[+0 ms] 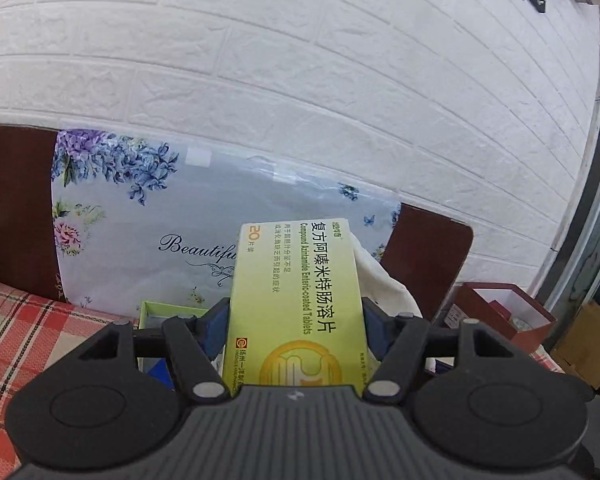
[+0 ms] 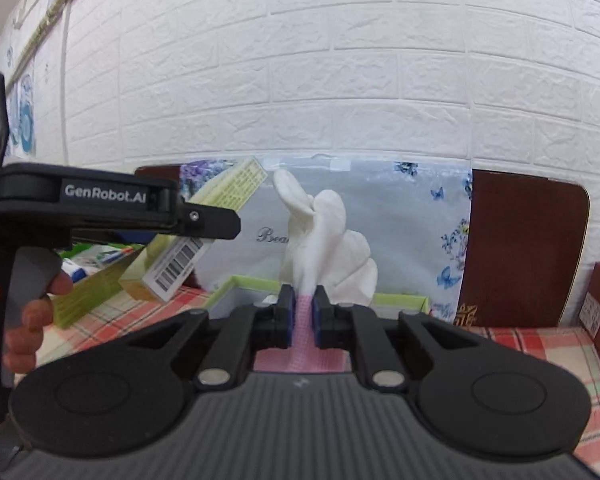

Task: Organize objects
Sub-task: 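Place the yellow box and glove into the lime-green box, opening both grippers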

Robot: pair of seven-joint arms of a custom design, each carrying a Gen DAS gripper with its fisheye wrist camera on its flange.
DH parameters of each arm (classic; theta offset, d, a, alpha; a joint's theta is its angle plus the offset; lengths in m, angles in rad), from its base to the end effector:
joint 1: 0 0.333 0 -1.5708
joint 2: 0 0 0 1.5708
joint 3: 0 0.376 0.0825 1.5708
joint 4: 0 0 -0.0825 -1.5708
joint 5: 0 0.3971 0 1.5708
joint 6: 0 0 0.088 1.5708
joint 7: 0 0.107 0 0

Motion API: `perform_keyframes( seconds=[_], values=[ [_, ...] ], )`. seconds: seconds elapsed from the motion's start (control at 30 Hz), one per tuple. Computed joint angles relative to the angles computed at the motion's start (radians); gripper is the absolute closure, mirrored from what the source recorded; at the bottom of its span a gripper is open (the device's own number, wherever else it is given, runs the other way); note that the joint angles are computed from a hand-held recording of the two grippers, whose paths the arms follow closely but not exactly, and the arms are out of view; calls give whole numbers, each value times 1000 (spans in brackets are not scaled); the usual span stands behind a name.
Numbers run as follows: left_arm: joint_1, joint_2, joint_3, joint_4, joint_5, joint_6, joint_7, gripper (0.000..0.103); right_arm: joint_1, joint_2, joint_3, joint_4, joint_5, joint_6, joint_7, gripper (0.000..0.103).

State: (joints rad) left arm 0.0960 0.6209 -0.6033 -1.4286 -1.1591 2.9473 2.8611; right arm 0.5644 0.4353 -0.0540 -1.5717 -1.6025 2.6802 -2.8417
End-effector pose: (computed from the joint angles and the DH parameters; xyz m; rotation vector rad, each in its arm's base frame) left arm 0.7645 -0.2077 0.4881 -1.2631 2.0185 -1.5789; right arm 0.6354 0.3998 0.4879 -1.4358 1.4909 -0.9811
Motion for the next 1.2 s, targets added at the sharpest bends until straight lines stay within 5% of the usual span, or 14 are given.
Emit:
perform_keyframes(
  seconds=[0.37, 0.43, 0.47, 0.5, 0.53, 0.6, 0.67, 0.87, 0.97, 1.03, 1.2],
  values=[
    [-190, 227, 216, 271, 393, -68, -416, 34, -68, 252, -25, 231, 330, 117, -304, 94],
    [-203, 246, 235, 285, 434, -51, -463, 23, -75, 286, -25, 259, 384, 129, -358, 90],
    [-210, 248, 246, 281, 456, -31, -479, 16, -78, 298, -27, 267, 404, 143, -381, 87],
    [-213, 247, 248, 269, 471, 5, -482, 14, -73, 307, -37, 274, 414, 150, -396, 67],
    [-208, 246, 235, 254, 479, 49, -474, 10, -57, 310, -59, 275, 412, 144, -393, 35],
    [-182, 243, 188, 222, 488, 124, -448, 4, 19, 306, -160, 264, 341, 126, -285, 12],
    [-175, 232, 179, 193, 507, 177, -456, 1, 61, 298, -215, 248, 308, 134, -236, 11],
    [-116, 143, 133, 42, 561, 278, -479, 0, 102, 256, -252, 188, 309, 128, -202, 0],
    [-215, 57, 294, -55, 584, 334, -544, 0, 126, 214, -260, 139, 243, 114, -131, 0],
    [-241, 7, 341, -124, 599, 358, -568, 0, 142, 180, -257, 102, 178, 94, -74, 0],
    [-49, -81, 132, -298, 660, 424, -631, 0, 171, 80, -228, -7, 38, 35, 75, 0]
  ],
)
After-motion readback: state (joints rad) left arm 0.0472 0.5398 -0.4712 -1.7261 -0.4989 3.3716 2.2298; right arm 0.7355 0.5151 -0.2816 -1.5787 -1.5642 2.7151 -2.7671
